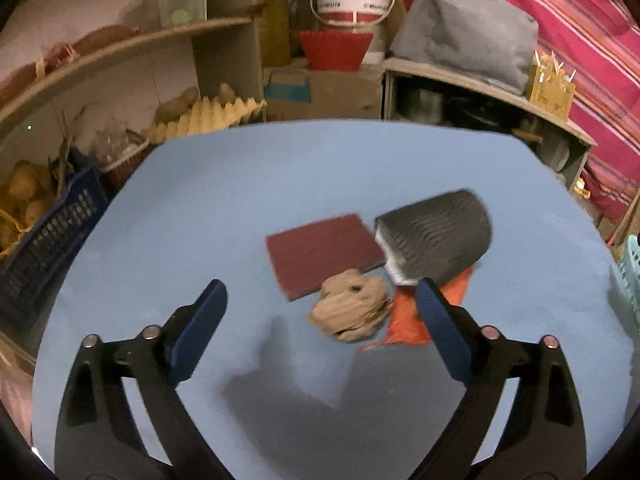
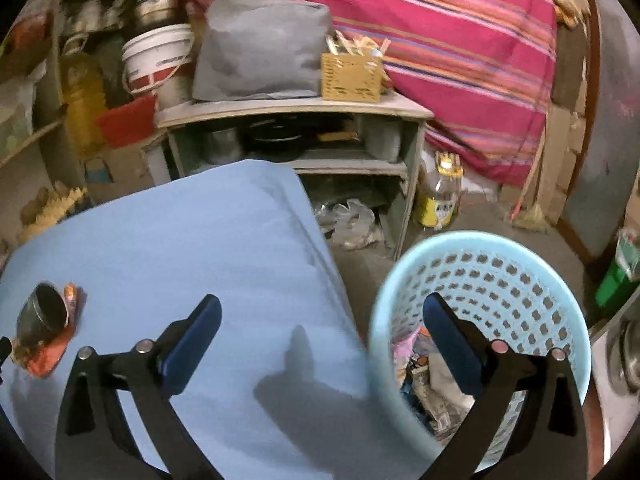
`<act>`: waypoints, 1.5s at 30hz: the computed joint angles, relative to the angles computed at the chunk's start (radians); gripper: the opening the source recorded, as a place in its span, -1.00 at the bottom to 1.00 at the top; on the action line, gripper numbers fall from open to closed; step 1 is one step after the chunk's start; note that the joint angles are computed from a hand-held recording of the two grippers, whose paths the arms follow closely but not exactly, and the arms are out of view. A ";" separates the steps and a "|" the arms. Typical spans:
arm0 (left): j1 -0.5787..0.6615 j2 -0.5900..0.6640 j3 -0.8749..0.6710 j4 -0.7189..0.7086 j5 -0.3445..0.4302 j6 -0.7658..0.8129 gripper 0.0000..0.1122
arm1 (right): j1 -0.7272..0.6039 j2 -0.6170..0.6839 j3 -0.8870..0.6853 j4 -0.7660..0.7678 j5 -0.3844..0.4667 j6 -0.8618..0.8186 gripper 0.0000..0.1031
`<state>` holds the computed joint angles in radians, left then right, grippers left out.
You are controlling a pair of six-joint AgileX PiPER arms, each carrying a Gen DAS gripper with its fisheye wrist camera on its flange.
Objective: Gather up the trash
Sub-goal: 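Move both open tools back over the table, then grasp the brown crumpled paper with the left tool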
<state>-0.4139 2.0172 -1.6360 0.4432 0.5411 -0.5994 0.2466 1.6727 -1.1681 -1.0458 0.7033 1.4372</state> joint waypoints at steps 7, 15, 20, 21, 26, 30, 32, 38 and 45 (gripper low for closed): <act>0.028 0.063 -0.040 -0.118 -0.008 0.128 0.39 | 0.090 0.073 -0.082 0.012 0.062 -0.009 0.91; 0.043 0.080 -0.054 -0.189 -0.011 0.199 -0.23 | 0.134 0.094 -0.102 0.012 0.030 0.016 0.91; 0.066 0.017 0.012 -0.138 -0.053 0.164 -0.24 | 0.184 0.148 -0.196 0.105 0.094 -0.096 0.91; 0.072 0.002 0.027 -0.110 -0.064 0.145 -0.24 | 0.198 0.153 -0.206 0.101 0.097 -0.089 0.91; 0.121 -0.039 0.060 -0.034 -0.097 0.106 -0.24 | 0.274 0.177 -0.247 0.050 0.102 -0.003 0.91; 0.178 -0.050 0.071 -0.058 -0.122 0.136 -0.23 | 0.349 0.249 -0.342 0.033 0.141 -0.017 0.91; 0.207 -0.047 0.072 -0.053 -0.136 0.138 -0.24 | 0.376 0.291 -0.395 0.041 0.151 -0.038 0.91; 0.271 -0.030 0.055 -0.122 -0.151 0.214 -0.23 | 0.429 0.405 -0.551 0.114 0.132 -0.114 0.91; 0.309 0.004 -0.006 -0.174 -0.145 0.273 -0.23 | 0.452 0.542 -0.767 0.210 0.206 -0.270 0.91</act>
